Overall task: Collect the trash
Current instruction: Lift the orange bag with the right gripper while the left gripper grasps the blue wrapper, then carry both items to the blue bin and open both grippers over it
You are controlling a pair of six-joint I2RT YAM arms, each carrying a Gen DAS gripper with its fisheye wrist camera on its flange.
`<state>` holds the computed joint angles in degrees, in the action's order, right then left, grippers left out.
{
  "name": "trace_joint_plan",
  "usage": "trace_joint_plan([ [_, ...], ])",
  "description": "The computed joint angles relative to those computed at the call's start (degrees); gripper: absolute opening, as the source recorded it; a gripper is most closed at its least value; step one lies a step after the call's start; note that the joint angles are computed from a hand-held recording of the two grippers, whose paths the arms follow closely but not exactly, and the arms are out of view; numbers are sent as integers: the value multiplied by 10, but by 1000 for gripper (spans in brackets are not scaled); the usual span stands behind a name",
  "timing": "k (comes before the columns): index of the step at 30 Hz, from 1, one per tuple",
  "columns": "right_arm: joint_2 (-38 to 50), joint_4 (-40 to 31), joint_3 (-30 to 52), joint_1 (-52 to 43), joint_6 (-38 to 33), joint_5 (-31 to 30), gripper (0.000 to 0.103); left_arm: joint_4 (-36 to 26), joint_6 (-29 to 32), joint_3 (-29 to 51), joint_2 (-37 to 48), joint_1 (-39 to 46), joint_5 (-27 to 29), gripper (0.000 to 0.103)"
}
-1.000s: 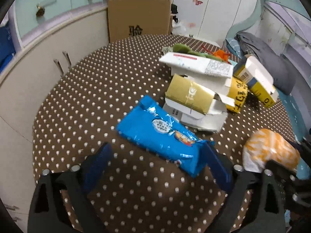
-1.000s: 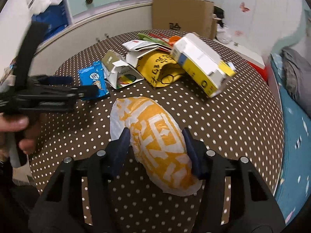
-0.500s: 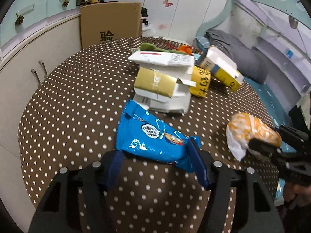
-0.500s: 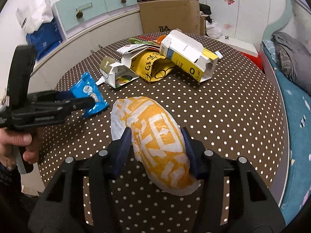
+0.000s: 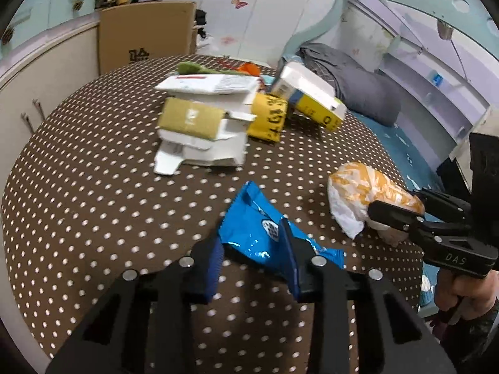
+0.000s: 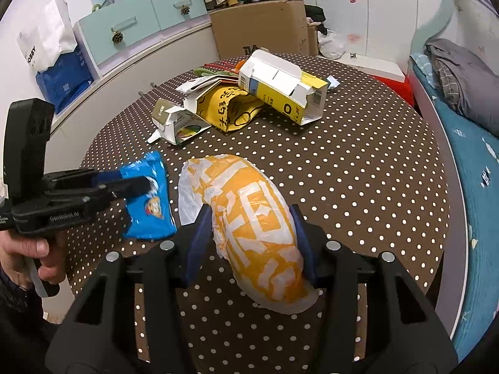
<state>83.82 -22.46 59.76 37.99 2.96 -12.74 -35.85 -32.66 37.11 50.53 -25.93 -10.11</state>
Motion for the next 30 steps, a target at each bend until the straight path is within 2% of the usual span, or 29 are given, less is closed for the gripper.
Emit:
trace_joint_plan([
  [4, -5, 7, -6, -8, 8, -3, 49, 41, 8, 10, 45, -10, 12, 17],
  [6, -12, 10, -12, -19, 10, -9, 48, 59, 8, 14, 56, -24, 14, 14],
  [11, -28, 25, -31, -56, 28, -32, 35, 84, 0, 20, 70, -47, 1, 11],
  [19, -54, 39, -43, -116, 32, -71, 33, 83, -1, 59, 72, -71, -28, 4],
  [30, -72, 30, -13, -293, 21, -183, 33, 104, 43, 187, 187, -105, -52, 2],
])
